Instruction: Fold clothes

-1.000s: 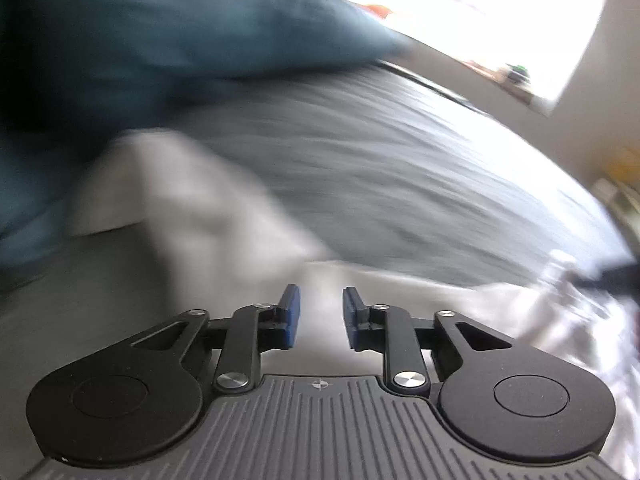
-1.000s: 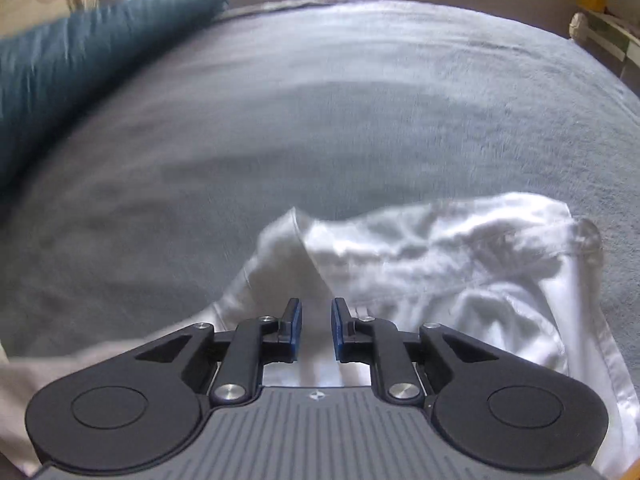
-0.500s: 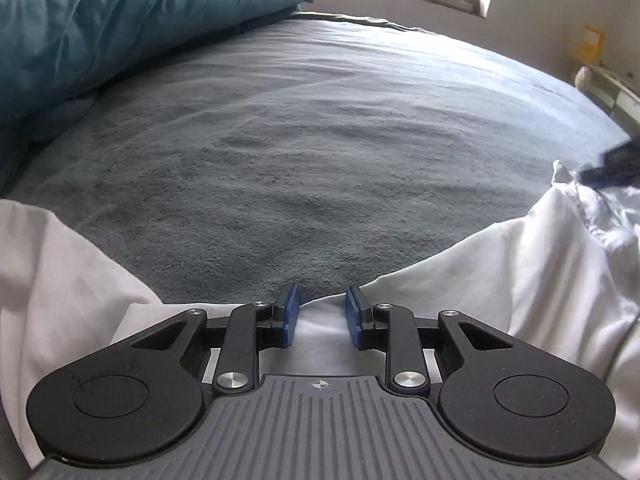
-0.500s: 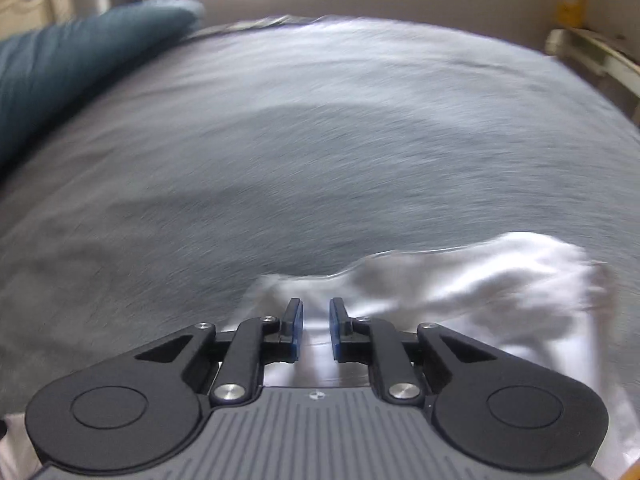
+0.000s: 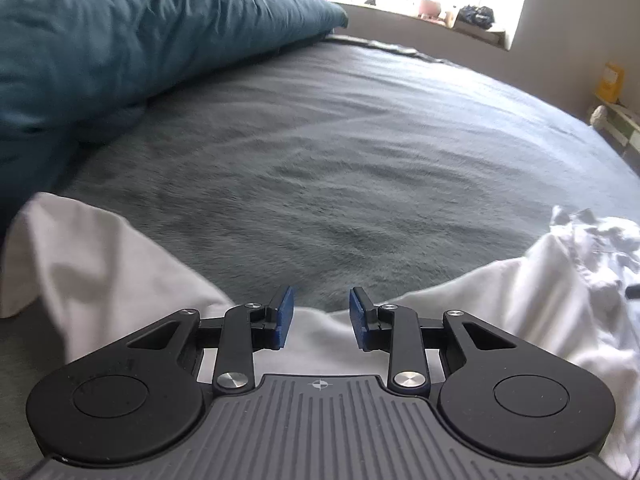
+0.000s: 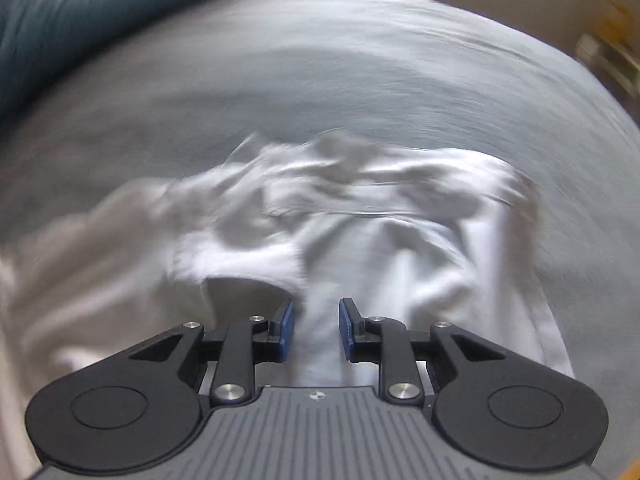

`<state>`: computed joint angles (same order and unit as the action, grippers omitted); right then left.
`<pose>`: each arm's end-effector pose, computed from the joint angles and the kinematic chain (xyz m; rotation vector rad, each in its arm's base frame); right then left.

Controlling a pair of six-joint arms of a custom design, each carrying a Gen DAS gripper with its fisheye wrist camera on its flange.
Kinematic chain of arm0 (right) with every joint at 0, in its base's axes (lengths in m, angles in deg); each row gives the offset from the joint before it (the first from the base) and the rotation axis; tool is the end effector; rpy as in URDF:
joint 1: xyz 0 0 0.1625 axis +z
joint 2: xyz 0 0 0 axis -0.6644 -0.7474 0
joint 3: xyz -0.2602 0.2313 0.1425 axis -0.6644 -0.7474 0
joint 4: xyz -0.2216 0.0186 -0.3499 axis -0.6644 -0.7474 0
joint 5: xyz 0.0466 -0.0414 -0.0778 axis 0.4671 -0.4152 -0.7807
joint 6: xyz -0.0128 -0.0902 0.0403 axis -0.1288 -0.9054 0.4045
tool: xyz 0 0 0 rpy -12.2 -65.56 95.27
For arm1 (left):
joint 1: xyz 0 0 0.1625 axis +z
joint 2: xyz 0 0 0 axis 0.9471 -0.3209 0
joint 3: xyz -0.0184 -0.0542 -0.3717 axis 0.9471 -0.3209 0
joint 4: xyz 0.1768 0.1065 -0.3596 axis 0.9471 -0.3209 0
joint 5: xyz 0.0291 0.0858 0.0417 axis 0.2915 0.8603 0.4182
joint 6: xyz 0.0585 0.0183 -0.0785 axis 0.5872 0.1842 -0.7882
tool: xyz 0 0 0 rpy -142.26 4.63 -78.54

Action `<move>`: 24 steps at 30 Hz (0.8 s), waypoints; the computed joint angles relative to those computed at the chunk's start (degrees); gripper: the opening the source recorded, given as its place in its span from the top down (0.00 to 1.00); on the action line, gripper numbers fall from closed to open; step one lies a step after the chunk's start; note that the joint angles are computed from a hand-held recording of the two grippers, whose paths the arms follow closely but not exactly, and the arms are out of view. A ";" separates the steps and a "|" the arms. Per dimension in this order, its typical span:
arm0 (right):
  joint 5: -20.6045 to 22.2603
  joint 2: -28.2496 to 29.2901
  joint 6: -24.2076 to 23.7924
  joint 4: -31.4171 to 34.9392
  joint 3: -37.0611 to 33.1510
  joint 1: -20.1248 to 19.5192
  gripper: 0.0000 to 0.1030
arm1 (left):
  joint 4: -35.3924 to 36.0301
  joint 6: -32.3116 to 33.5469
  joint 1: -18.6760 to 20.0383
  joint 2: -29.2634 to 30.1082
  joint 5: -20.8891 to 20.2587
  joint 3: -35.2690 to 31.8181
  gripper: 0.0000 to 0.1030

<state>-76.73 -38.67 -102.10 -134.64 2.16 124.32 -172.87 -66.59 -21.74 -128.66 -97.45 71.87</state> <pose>0.0023 -0.6732 0.3178 0.4121 -2.3366 0.6281 -0.2178 -0.5829 0.0979 0.3261 2.3085 -0.9665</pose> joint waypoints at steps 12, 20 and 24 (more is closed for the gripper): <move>22.26 -40.29 4.58 29.21 20.26 -3.75 0.73 | 30.45 -29.44 -15.09 -32.85 -9.36 24.59 0.64; 20.84 -58.64 5.18 45.47 34.60 -8.06 0.73 | 41.89 -39.89 -22.38 -41.33 -24.98 32.89 0.64; 18.60 -66.00 5.95 46.01 43.09 -12.38 0.73 | 44.98 -41.44 -21.96 -38.35 -29.32 33.80 0.64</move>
